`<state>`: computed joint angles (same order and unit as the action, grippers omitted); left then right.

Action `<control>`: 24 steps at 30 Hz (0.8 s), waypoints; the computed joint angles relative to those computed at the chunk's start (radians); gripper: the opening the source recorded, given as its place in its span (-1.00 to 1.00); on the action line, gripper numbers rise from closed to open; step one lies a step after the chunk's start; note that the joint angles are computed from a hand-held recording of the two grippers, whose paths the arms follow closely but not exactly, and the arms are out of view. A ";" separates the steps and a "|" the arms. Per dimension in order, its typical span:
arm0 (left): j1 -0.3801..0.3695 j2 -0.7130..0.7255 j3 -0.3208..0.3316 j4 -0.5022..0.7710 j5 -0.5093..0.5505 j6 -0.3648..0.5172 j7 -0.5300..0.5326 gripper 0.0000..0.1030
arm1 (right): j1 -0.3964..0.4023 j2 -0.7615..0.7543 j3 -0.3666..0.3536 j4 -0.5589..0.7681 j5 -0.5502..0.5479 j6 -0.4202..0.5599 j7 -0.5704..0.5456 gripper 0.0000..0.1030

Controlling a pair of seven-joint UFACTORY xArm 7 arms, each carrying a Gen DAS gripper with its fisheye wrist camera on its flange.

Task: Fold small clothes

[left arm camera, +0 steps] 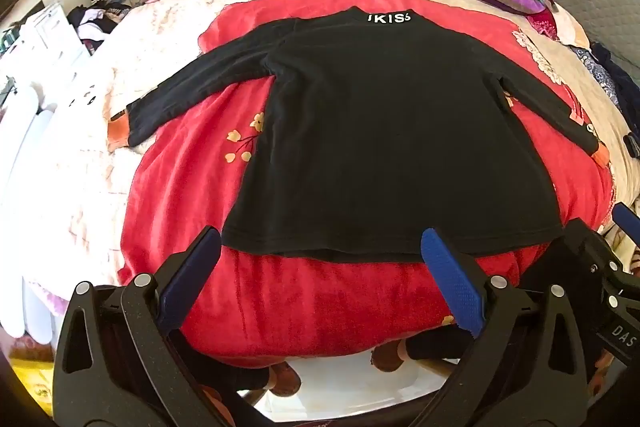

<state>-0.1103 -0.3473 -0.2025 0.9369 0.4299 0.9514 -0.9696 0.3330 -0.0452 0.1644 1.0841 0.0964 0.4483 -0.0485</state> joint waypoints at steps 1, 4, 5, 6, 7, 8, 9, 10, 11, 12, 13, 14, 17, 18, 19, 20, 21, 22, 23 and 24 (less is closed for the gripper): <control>0.000 0.000 -0.001 0.001 0.001 0.000 -0.001 0.83 | 0.000 -0.001 0.001 -0.002 -0.006 -0.004 0.004 0.92; 0.000 0.002 -0.002 0.005 0.004 0.006 -0.003 0.83 | 0.001 -0.002 0.003 -0.009 -0.016 -0.013 0.015 0.92; 0.000 0.005 -0.003 0.007 0.005 0.008 -0.004 0.83 | 0.002 -0.002 0.003 -0.010 -0.019 -0.014 0.018 0.92; -0.001 0.004 -0.003 0.008 0.006 0.009 -0.005 0.83 | 0.001 -0.002 0.002 -0.008 -0.019 -0.012 0.017 0.92; -0.001 0.004 -0.003 0.008 0.006 0.008 -0.006 0.83 | 0.002 -0.002 0.002 -0.008 -0.016 -0.011 0.015 0.92; -0.002 0.004 -0.001 0.007 0.005 0.007 -0.004 0.83 | 0.002 -0.002 0.001 -0.007 -0.013 -0.011 0.012 0.92; -0.002 0.003 -0.001 0.007 0.005 0.007 -0.004 0.83 | 0.002 -0.002 0.001 -0.007 -0.013 -0.010 0.012 0.92; -0.002 0.003 0.000 0.007 0.005 0.007 -0.004 0.83 | 0.002 -0.002 0.001 -0.007 -0.011 -0.009 0.010 0.92; -0.002 0.002 0.001 0.007 0.004 0.007 -0.003 0.83 | 0.002 -0.003 0.000 -0.007 -0.008 -0.010 0.008 0.92; -0.002 0.003 0.001 0.007 0.003 0.006 -0.003 0.82 | 0.002 -0.003 0.001 -0.009 -0.011 -0.011 0.011 0.92; -0.002 0.003 0.000 0.008 0.005 0.009 -0.003 0.82 | 0.002 -0.003 0.001 -0.007 -0.010 -0.008 0.010 0.92; -0.002 0.003 -0.001 0.008 0.006 0.010 -0.004 0.83 | 0.002 -0.003 0.000 -0.006 -0.008 -0.007 0.009 0.92; -0.002 0.001 0.001 0.005 0.004 0.006 -0.002 0.83 | 0.001 -0.003 0.000 -0.006 -0.008 -0.007 0.009 0.92; -0.001 0.001 0.000 0.005 0.005 0.005 -0.003 0.83 | 0.001 -0.003 0.000 -0.007 -0.006 -0.008 0.007 0.92; -0.001 0.001 0.000 0.006 0.005 0.006 -0.003 0.83 | 0.001 -0.003 0.000 -0.007 -0.006 -0.008 0.007 0.92; -0.001 0.001 0.001 0.005 0.004 0.006 -0.003 0.82 | 0.001 -0.003 0.000 -0.006 -0.009 -0.007 0.009 0.92; -0.001 0.000 0.001 0.005 0.003 0.004 -0.002 0.83 | 0.001 -0.002 0.000 -0.005 -0.007 -0.006 0.008 0.92; -0.001 0.001 0.000 0.004 0.005 0.004 -0.004 0.83 | 0.001 -0.003 0.000 -0.006 -0.007 -0.006 0.009 0.92; -0.001 0.000 0.000 0.004 0.005 0.006 -0.003 0.83 | 0.001 -0.003 0.001 -0.007 -0.009 -0.006 0.011 0.92; -0.001 0.000 0.001 0.004 0.004 0.005 -0.003 0.82 | 0.001 -0.002 0.000 -0.006 -0.009 -0.004 0.010 0.92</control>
